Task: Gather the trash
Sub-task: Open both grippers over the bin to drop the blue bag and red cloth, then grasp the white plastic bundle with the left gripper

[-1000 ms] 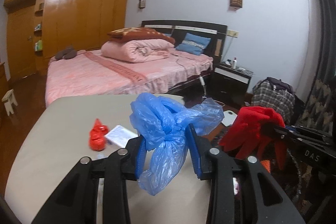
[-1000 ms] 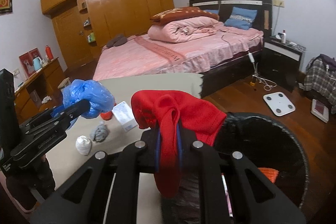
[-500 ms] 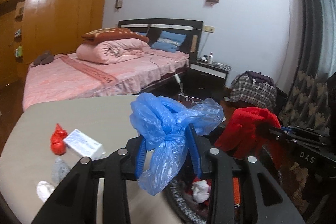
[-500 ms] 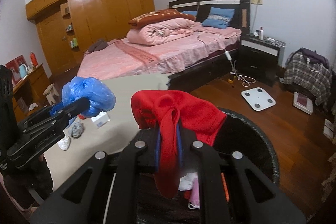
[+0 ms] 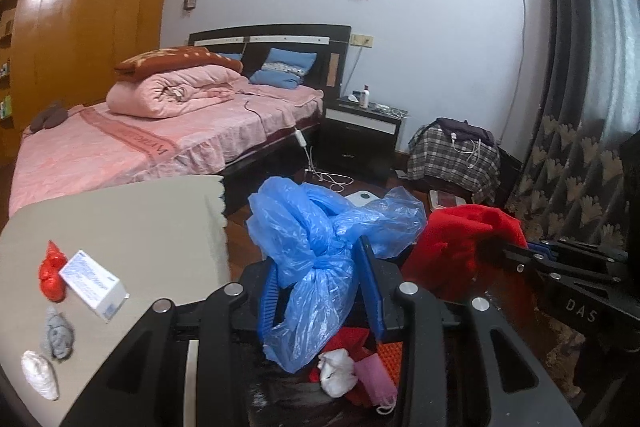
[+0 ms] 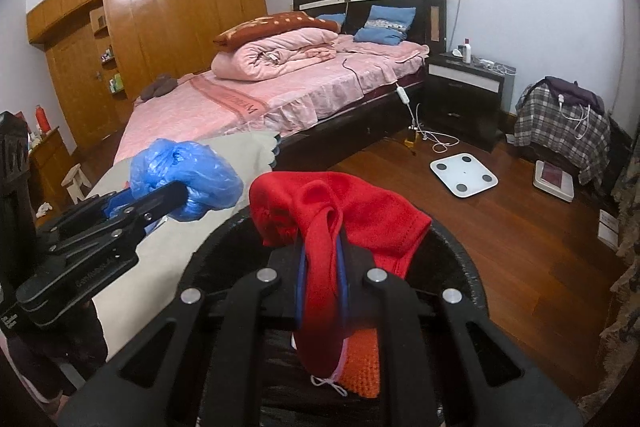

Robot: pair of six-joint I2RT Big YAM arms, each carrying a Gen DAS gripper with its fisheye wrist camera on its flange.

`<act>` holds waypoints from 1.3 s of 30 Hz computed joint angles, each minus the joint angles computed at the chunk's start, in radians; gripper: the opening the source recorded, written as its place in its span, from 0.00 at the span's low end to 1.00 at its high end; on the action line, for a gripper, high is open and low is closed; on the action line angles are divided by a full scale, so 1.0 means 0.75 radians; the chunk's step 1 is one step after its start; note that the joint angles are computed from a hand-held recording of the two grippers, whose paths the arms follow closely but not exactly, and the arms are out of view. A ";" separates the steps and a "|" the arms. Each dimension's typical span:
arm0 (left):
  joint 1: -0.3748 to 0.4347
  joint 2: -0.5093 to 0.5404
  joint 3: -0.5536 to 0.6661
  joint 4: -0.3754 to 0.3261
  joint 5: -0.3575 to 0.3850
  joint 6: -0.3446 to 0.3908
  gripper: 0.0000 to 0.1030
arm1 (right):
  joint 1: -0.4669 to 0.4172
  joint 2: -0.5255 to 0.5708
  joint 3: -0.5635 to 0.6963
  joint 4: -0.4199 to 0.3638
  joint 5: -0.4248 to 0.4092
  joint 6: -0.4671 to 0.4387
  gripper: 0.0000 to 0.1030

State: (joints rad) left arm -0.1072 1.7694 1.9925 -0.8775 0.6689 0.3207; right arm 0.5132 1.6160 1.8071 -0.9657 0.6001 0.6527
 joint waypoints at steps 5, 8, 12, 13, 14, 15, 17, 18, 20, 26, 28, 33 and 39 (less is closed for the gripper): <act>-0.037 0.009 -0.005 -0.001 -0.011 -0.001 0.35 | -0.023 -0.029 -0.053 0.004 -0.007 0.008 0.11; -0.053 0.023 0.007 -0.030 -0.006 0.026 0.41 | -0.040 -0.036 -0.085 0.004 -0.027 0.013 0.18; -0.053 0.045 0.027 -0.073 -0.001 0.037 0.61 | -0.058 0.002 -0.069 -0.099 -0.072 0.057 0.51; -0.052 0.045 0.022 -0.066 -0.007 0.036 0.62 | -0.057 0.000 -0.081 -0.104 -0.084 0.065 0.53; -0.050 0.045 0.018 -0.066 -0.012 0.039 0.63 | -0.052 -0.002 -0.092 -0.114 -0.082 0.080 0.56; -0.048 0.041 0.009 -0.061 -0.017 0.040 0.64 | -0.048 -0.003 -0.099 -0.121 -0.076 0.091 0.60; -0.037 0.035 -0.005 -0.048 -0.030 0.041 0.67 | -0.035 -0.008 -0.115 -0.139 -0.063 0.127 0.64; -0.033 0.033 -0.007 -0.044 -0.033 0.042 0.67 | -0.032 -0.011 -0.119 -0.140 -0.057 0.137 0.65; -0.019 0.023 -0.021 -0.025 -0.039 0.044 0.70 | -0.022 -0.017 -0.128 -0.140 -0.037 0.167 0.73; 0.042 -0.004 -0.031 0.031 -0.062 0.019 0.79 | -0.007 -0.005 -0.089 -0.109 0.022 0.157 0.88; 0.068 -0.007 -0.028 0.048 -0.067 0.009 0.80 | 0.000 0.018 -0.048 -0.098 0.029 0.143 0.90; 0.142 0.007 0.010 0.056 -0.093 -0.005 0.83 | 0.022 0.090 0.066 -0.071 0.028 0.089 0.91; 0.246 0.047 0.061 0.044 -0.151 -0.009 0.83 | 0.058 0.241 0.272 -0.050 -0.020 0.010 0.91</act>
State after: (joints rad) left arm 0.0776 1.8046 2.0379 -0.8447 0.5554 0.3139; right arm 0.5563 1.7963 2.0114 -1.0035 0.5850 0.6602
